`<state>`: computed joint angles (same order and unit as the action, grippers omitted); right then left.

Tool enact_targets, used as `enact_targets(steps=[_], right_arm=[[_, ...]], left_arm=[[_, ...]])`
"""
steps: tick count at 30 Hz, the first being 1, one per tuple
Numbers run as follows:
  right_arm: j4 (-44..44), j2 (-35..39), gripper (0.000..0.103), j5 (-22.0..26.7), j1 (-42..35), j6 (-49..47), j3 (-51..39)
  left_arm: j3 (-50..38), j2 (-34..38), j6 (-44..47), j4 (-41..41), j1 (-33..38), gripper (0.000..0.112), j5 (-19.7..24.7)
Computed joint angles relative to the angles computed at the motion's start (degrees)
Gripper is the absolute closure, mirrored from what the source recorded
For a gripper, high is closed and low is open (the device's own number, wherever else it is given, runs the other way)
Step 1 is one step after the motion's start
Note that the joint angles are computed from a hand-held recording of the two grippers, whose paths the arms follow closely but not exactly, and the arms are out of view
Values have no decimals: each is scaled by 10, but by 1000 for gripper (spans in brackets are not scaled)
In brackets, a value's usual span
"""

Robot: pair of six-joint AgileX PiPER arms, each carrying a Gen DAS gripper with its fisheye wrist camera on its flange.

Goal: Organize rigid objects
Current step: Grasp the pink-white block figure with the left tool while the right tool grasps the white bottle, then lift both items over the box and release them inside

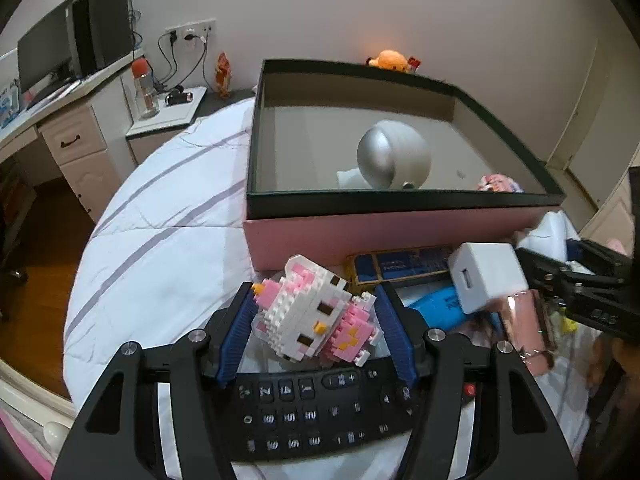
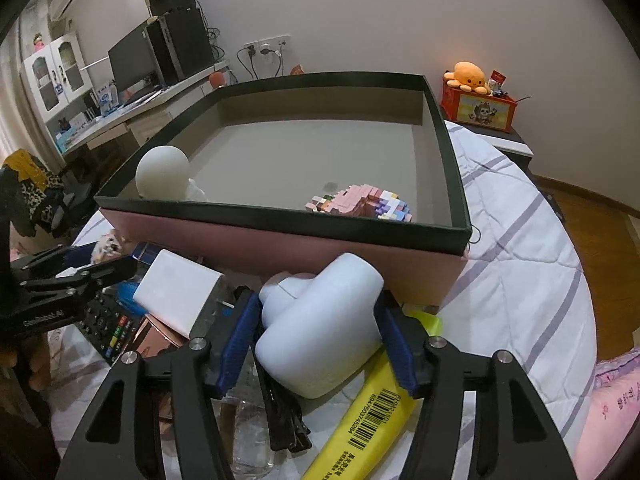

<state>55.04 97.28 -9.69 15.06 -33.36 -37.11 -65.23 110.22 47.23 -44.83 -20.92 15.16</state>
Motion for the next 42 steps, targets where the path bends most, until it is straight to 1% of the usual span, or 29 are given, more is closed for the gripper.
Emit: enact_targets(steps=[1,2,3,6,7,9,10,12,13,14,16,21,23,24,26,27,29,30,31,32,33,35,36,37,38,39,40,41,42], right_arm=[[21,1,42,-3,3,-18,-1],[30,1,41,-6,5,-26,0],[38,2,41,-8,7,-32,-1],[58,5,39,-12,10,-48,-3],[48,5,39,-12,10,-37,-3],[-19,6,39,-13,6,27,2],[-36,5,40,-15,7,45,5],[-34,2,44,-21,9,43,9],[-60,-3,47,-25,9,70,15],[-76,-7,47,-27,9,87,20],[-86,-12,47,-33,11,99,26],[-35,-33,49,-46,28,60,39],[-24,-48,49,-66,40,58,52],[-11,-53,49,-66,44,48,53],[-6,-70,49,-98,62,55,68],[9,-77,49,-98,65,41,69],[13,-94,50,-123,82,44,81],[25,-99,50,-122,85,33,82],[31,-107,49,-132,93,31,87],[39,-114,49,-142,103,29,93],[59,-122,49,-138,107,9,92],[77,-139,49,-158,126,-2,101],[108,-151,49,-158,136,-34,99],[122,-161,49,-169,149,-44,102],[142,-174,49,-191,170,-59,105],[173,-184,49,-193,180,-91,101],[191,-200,49,-217,203,-104,104],[203,-213,49,-242,226,-111,109],[232,-225,49,-257,246,-137,105]], left_arm=[[5,-5,19,-17,2,51,-1],[10,-10,16,-13,2,51,-4],[11,-14,-3,10,1,51,-3],[17,-21,11,-1,1,51,-2],[20,-23,25,-13,2,51,-2],[25,-29,35,-22,4,51,0],[30,-33,41,-25,4,51,-1],[39,-43,66,-49,8,51,1],[39,-45,71,-54,9,51,5],[44,-50,95,-78,12,51,8],[48,-56,103,-88,13,51,10],[65,-77,157,-147,24,51,25],[73,-85,176,-173,27,51,29],[79,-90,202,-202,31,51,33],[90,-100,233,-239,33,51,35],[93,-103,238,-246,32,51,33],[106,-114,277,-287,32,51,38],[112,-119,301,-314,34,51,44],[117,-125,317,-333,36,51,48],[124,-134,330,-350,36,51,47],[128,-141,334,-357,34,51,43],[137,-159,352,-380,29,51,34],[142,-170,357,-388,31,51,35],[150,-184,371,-408,29,51,28],[158,-199,385,-426,27,51,22],[162,-208,392,-435,26,51,17],[170,-224,408,-453,24,51,11],[173,-233,405,-451,24,51,10],[180,-247,419,-470,21,51,1]])
